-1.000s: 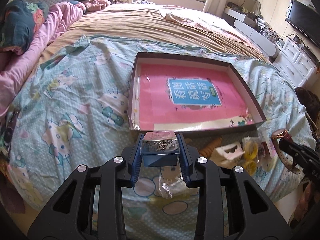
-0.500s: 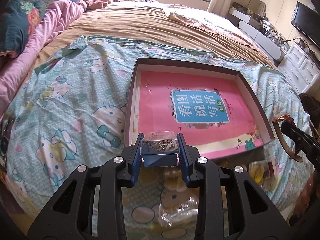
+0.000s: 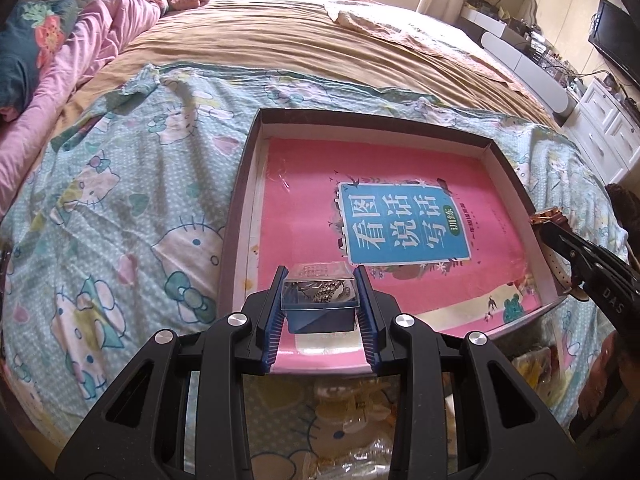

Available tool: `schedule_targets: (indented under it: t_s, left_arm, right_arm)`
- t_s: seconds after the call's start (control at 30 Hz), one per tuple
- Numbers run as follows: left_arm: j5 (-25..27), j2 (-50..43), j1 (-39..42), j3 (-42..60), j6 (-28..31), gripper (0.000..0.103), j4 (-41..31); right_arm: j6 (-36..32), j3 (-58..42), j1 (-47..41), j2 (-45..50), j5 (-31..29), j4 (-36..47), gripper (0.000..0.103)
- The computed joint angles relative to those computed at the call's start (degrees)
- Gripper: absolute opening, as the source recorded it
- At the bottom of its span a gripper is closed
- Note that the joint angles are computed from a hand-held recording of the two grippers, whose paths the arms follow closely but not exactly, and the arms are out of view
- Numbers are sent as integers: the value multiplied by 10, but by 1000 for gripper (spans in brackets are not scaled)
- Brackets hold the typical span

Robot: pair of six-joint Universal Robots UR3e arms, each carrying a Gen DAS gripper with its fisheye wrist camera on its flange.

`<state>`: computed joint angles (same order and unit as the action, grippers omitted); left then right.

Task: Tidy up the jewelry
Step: 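Carry the watch with the right gripper while the left gripper carries the blue box over the tray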

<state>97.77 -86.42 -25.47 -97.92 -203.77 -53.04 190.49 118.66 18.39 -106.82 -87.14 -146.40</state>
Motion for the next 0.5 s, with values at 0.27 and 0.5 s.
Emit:
schedule_targets:
  t_s: [0.27,0.5]
  left_arm:
    - [-2,-24,1,13,4,25,4]
    - [-6,-39,3,19,9,25,9]
  right_arm:
    - [0,2,-12,37,-2,-13,12]
    - [8,12,-21,34,16,-11,21]
